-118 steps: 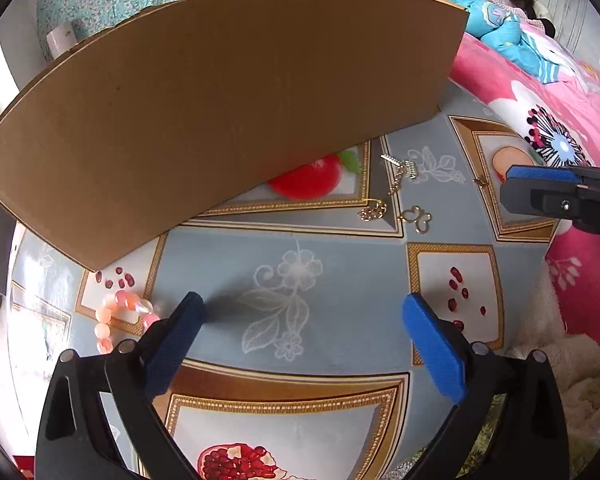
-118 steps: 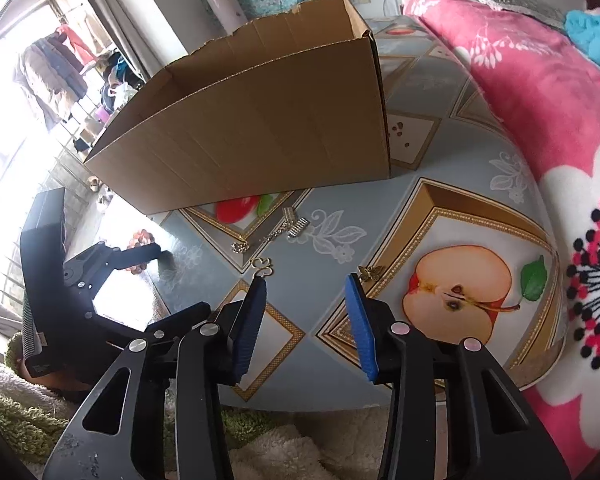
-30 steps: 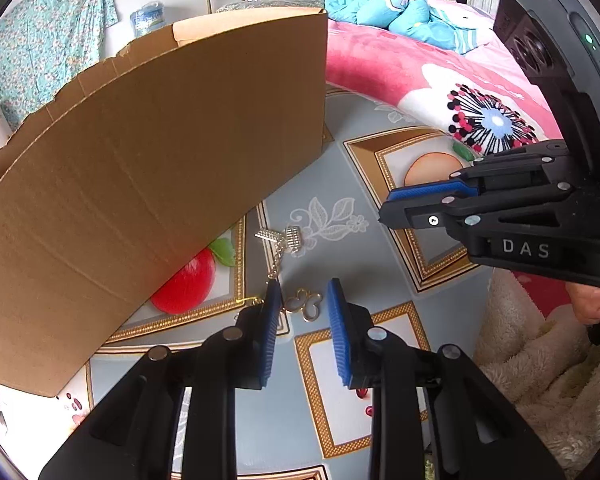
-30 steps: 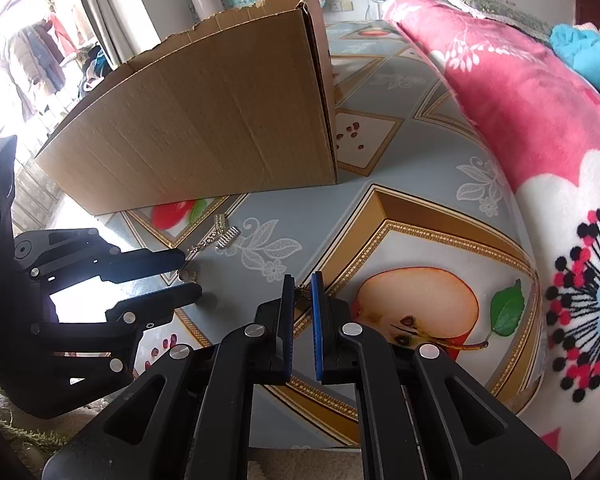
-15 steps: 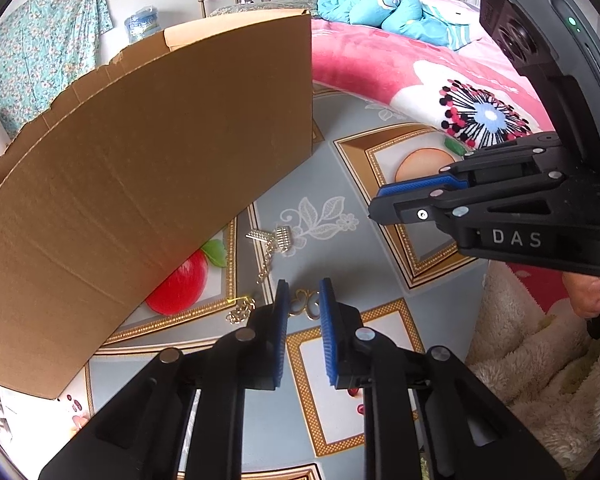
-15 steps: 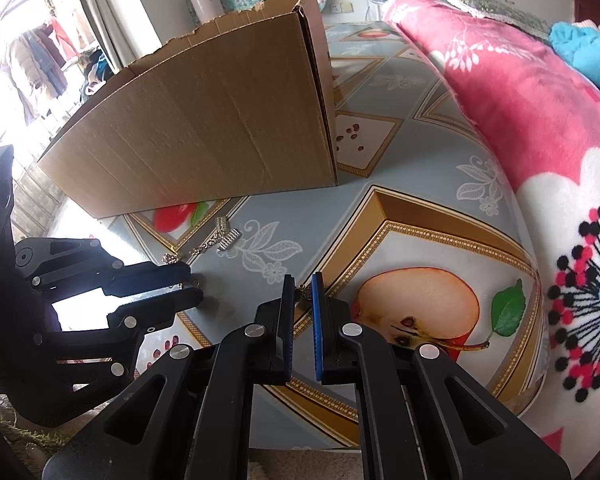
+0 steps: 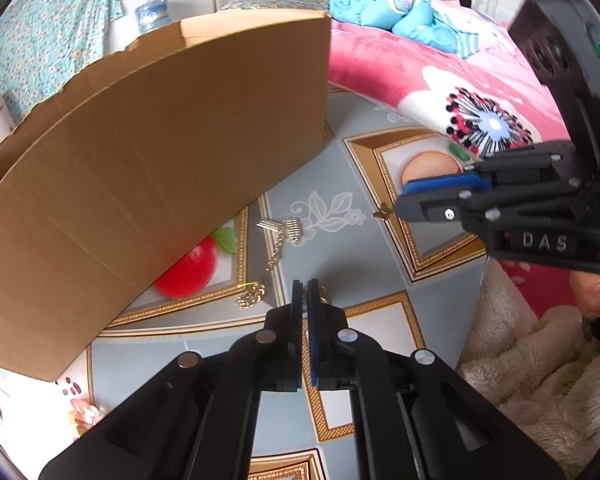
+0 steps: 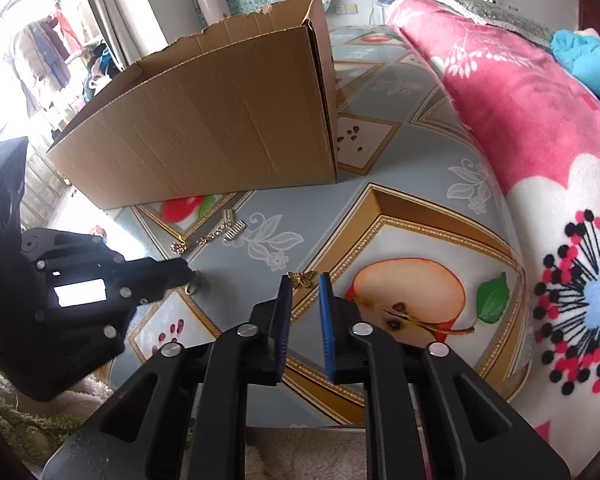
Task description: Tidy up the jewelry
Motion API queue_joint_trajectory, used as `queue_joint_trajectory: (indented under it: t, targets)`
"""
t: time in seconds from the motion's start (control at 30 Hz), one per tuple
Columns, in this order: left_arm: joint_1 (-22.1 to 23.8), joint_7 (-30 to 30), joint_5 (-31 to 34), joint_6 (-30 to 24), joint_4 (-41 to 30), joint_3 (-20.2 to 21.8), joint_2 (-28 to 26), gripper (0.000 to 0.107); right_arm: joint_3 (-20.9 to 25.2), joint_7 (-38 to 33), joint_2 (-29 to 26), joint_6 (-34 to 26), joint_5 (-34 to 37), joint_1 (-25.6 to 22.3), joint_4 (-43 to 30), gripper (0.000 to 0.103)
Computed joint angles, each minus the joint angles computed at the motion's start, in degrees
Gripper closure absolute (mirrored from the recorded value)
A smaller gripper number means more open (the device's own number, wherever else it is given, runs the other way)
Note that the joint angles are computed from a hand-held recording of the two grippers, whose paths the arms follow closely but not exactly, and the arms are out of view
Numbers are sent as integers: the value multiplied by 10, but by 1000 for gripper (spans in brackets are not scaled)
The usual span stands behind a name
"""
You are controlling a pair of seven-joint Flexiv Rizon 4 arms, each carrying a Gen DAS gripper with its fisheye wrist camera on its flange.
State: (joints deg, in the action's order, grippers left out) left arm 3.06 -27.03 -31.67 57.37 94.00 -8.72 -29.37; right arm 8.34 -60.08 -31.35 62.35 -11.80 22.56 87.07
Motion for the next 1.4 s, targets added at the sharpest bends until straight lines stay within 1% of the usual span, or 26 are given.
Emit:
queue_joint_trajectory:
  t: [0.03, 0.1, 0.27, 0.37, 0.47, 0.53, 0.6, 0.8, 1.13, 1.17, 1.3, 1.4]
  targets:
    - [2, 0, -3, 0, 1, -1, 1, 104, 0, -2, -1, -3, -1, 0, -1, 86]
    - [3, -4, -3, -5, 1, 1, 2, 104, -2, -6, -3, -8, -6, 2, -4, 83]
    - [5, -12, -9, -9, 2, 2, 4, 104, -9, -26, -18, -21, -25, 8, -23, 82]
    - [7, -6, -13, -5, 6, 0, 5, 104, -8, -41, -25, -27, -29, 9, -34, 82]
    - [8, 1, -18, -1, 9, -2, 6, 104, -19, -45, -27, -31, -49, 21, -34, 82]
    - [7, 2, -18, 0, 9, -2, 6, 104, -28, -43, -27, -33, -63, 28, -31, 84]
    - [7, 4, -19, 0, 10, -3, 6, 104, -24, -46, -27, -33, -63, 26, -31, 92]
    - [6, 7, -21, 3, 13, -3, 8, 104, -31, -36, -22, -19, -77, 32, -18, 93]
    - [7, 14, -25, 2, 16, -4, 11, 104, -30, -25, -11, -7, -83, 32, -2, 93]
    - [8, 15, -26, -1, 16, -4, 11, 103, -30, -23, -10, -5, -84, 32, -1, 93]
    - [6, 16, -24, -11, 14, -2, 11, 85, -31, -16, -3, 6, -86, 29, 9, 93]
    - [3, 21, -16, -11, 13, 1, 10, 80, -27, -15, 0, 12, -81, 25, 12, 93]
